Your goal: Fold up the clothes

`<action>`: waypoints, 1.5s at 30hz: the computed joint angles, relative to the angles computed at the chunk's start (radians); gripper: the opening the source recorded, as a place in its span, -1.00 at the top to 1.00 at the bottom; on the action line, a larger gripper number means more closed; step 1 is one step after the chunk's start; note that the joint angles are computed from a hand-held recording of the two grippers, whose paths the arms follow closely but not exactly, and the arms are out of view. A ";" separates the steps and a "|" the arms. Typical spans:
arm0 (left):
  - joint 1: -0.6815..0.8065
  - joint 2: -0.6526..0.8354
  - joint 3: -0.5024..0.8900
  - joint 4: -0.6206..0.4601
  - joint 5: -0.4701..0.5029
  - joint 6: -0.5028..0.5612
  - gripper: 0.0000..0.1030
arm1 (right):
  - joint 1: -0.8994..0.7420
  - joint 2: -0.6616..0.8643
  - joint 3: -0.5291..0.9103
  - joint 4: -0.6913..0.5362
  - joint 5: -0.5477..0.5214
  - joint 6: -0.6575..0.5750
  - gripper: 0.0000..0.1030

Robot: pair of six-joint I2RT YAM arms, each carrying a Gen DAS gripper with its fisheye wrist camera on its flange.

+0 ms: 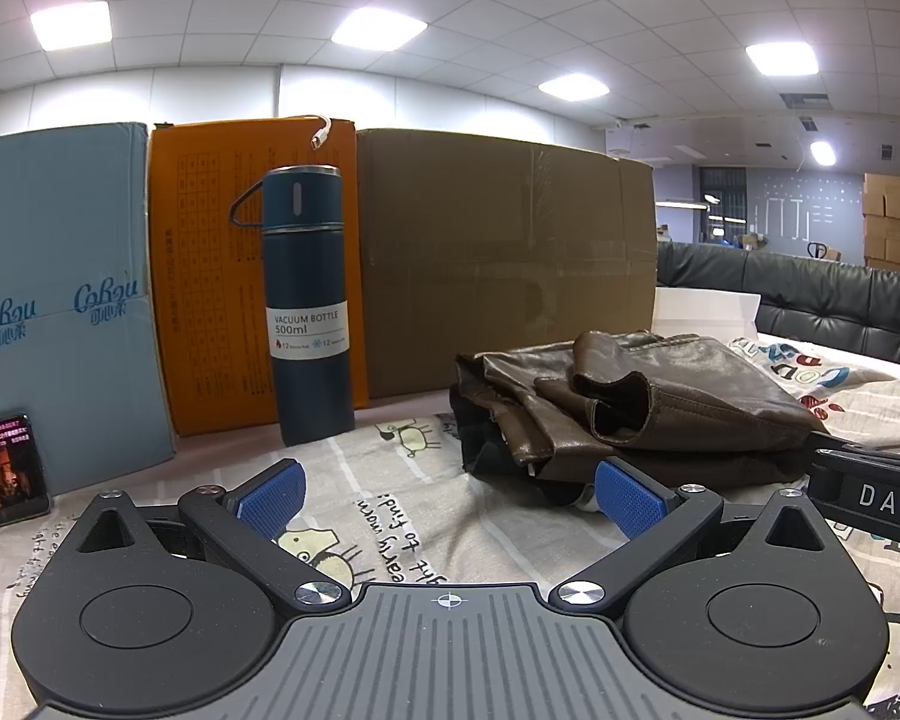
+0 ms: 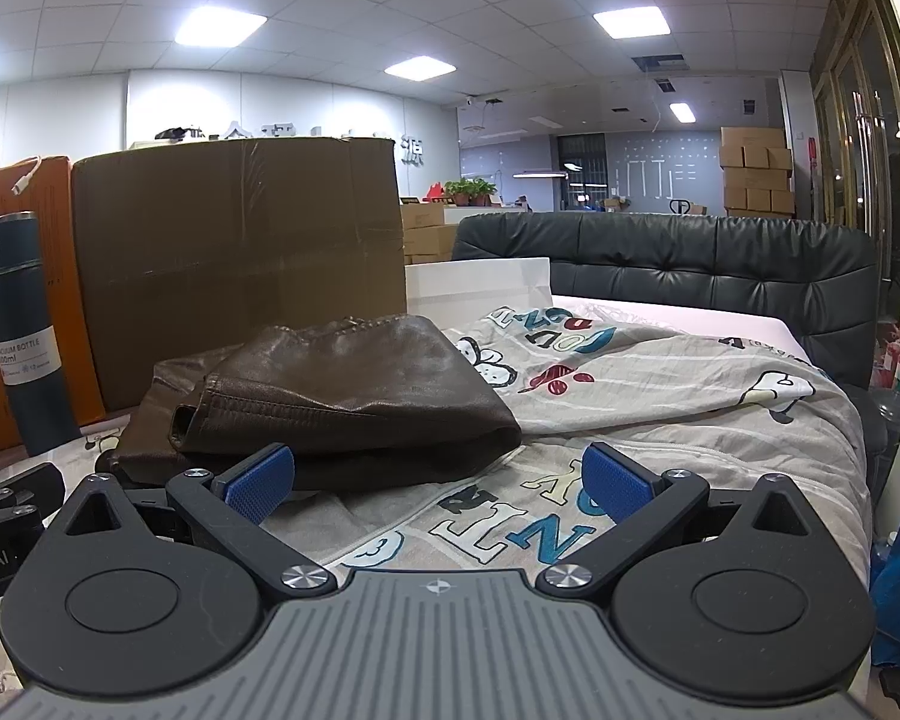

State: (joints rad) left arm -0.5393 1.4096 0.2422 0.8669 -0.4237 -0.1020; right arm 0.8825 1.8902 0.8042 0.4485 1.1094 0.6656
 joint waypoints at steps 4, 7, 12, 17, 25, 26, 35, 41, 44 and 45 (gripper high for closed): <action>0.003 0.000 0.001 -0.001 0.001 -0.003 -1.00 | 0.000 -0.001 0.000 -0.004 -0.001 0.003 -1.00; 0.004 0.002 0.001 0.001 0.002 -0.002 -1.00 | -0.001 -0.001 0.000 -0.001 -0.003 0.000 -1.00; 0.006 0.002 0.002 0.000 0.004 -0.002 -1.00 | -0.002 0.000 -0.001 0.005 -0.001 -0.003 -1.00; 0.008 0.000 0.006 -0.011 -0.005 -0.008 -1.00 | -0.002 0.002 0.000 0.007 0.000 -0.002 -1.00; 0.002 0.007 0.006 0.000 -0.029 -0.004 -1.00 | -0.002 0.001 0.000 0.003 0.001 0.001 -1.00; 0.002 0.007 0.005 0.001 -0.029 -0.002 -1.00 | -0.002 0.001 0.000 0.003 0.001 0.001 -1.00; 0.002 0.002 0.004 -0.002 -0.023 -0.002 -1.00 | 0.000 0.000 -0.001 0.001 0.003 0.005 -1.00; -0.001 0.004 0.003 0.004 -0.026 0.003 -1.00 | 0.000 0.000 0.000 -0.002 0.003 0.007 -1.00; 0.000 0.004 0.004 0.002 -0.027 0.001 -1.00 | 0.001 -0.002 0.000 -0.008 0.004 0.012 -1.00; 0.000 0.004 0.004 0.000 -0.027 0.000 -1.00 | 0.001 -0.002 0.000 -0.009 0.005 0.013 -1.00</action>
State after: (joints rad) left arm -0.5392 1.4132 0.2461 0.8668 -0.4510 -0.1018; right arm 0.8839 1.8885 0.8044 0.4393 1.1143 0.6788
